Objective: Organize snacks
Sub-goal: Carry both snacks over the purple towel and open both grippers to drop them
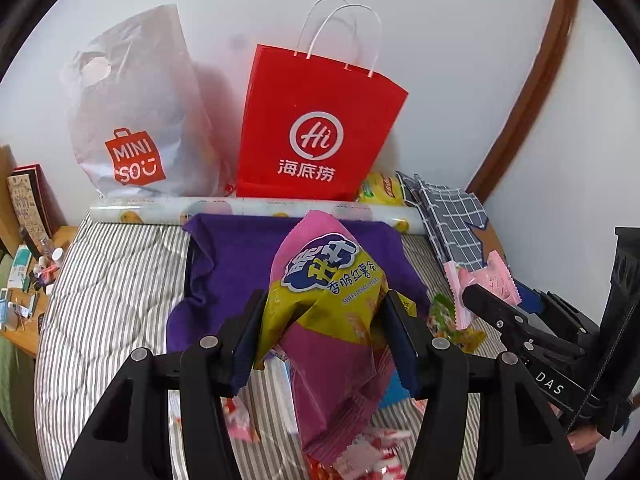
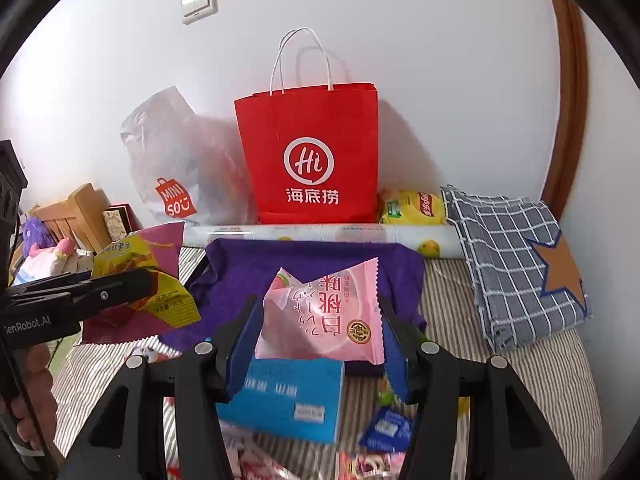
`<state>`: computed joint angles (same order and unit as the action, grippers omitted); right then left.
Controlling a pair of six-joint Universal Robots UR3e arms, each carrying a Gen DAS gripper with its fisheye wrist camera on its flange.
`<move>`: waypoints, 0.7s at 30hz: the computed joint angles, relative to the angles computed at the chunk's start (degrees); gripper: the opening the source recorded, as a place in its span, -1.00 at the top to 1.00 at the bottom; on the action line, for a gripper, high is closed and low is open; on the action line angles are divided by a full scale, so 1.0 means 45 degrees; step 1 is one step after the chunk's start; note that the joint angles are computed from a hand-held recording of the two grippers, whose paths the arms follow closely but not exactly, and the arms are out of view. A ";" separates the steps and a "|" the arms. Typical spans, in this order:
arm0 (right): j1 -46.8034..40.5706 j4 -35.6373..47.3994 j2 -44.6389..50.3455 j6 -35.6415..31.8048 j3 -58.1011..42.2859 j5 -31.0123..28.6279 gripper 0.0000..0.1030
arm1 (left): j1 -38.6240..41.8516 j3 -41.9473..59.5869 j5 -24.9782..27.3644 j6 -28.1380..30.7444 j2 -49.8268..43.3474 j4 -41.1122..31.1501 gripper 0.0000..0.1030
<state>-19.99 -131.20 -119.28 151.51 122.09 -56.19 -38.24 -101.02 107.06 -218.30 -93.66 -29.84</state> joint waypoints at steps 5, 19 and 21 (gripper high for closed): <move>0.1199 -0.2102 0.2279 0.1183 -0.0656 -0.0712 -0.04 | 0.0931 -0.0214 -0.0829 0.0547 -0.0324 0.0645 -0.11; 0.2790 -0.5258 0.7384 0.2637 -0.2516 -0.1980 -0.04 | 0.3055 -0.0760 -0.2663 0.1487 -0.1766 0.2346 -0.11; 0.2918 -0.5487 0.7883 0.2660 -0.2677 -0.2123 -0.04 | 0.3346 -0.0880 -0.2991 0.1496 -0.1947 0.2591 -0.11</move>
